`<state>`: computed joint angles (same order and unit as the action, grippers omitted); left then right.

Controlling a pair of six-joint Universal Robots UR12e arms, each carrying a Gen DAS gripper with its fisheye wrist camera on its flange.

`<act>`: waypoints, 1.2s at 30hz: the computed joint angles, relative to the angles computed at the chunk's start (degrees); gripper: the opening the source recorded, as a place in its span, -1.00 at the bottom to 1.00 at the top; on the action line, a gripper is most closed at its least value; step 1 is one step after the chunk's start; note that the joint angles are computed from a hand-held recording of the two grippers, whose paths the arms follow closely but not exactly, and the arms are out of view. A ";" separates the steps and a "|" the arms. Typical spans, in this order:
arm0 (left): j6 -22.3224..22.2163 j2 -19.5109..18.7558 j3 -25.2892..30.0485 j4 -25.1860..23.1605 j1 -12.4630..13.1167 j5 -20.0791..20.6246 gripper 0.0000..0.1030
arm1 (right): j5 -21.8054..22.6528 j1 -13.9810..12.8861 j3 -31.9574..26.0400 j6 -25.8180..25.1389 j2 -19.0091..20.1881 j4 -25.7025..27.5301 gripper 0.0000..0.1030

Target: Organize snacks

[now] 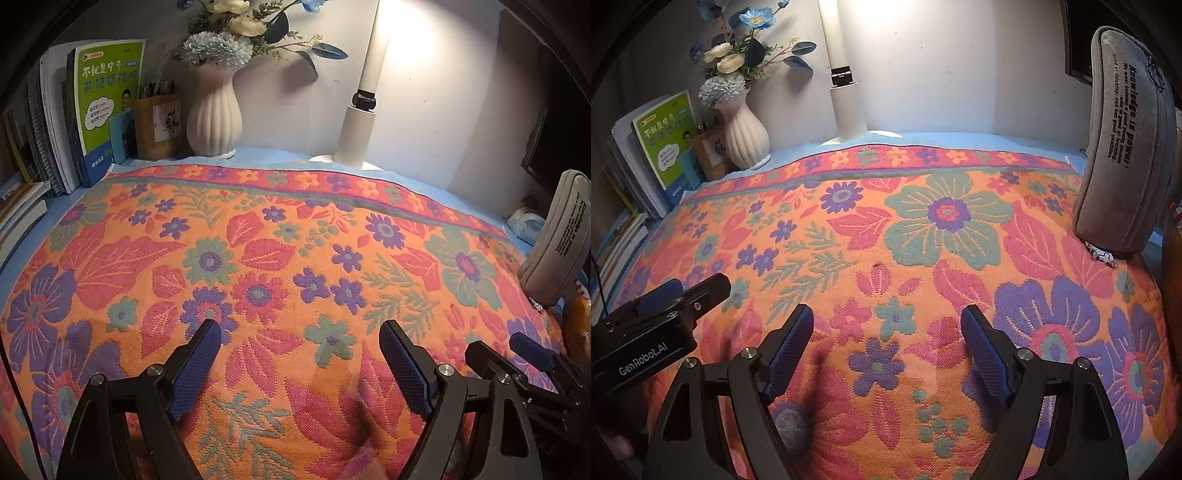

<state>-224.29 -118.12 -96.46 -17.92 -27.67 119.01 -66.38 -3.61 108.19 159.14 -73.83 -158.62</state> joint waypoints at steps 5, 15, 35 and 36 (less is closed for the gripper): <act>0.09 0.00 0.07 -0.26 -0.08 0.28 0.66 | -0.03 0.03 0.01 0.02 -0.01 0.04 0.61; 0.45 -0.05 -0.05 0.06 -0.04 0.20 0.66 | 0.16 0.01 -0.05 -0.19 0.00 0.45 0.62; 0.39 0.01 -0.08 0.13 0.01 -0.11 0.66 | 0.20 0.01 -0.15 -0.41 0.09 0.73 0.65; 0.38 0.02 -0.08 0.13 -0.01 -0.11 0.66 | 0.20 0.01 -0.15 -0.41 0.09 0.73 0.65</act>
<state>-223.91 -118.10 -96.54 -17.79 -27.68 118.90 -66.17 -3.60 108.04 158.73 -73.74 -157.89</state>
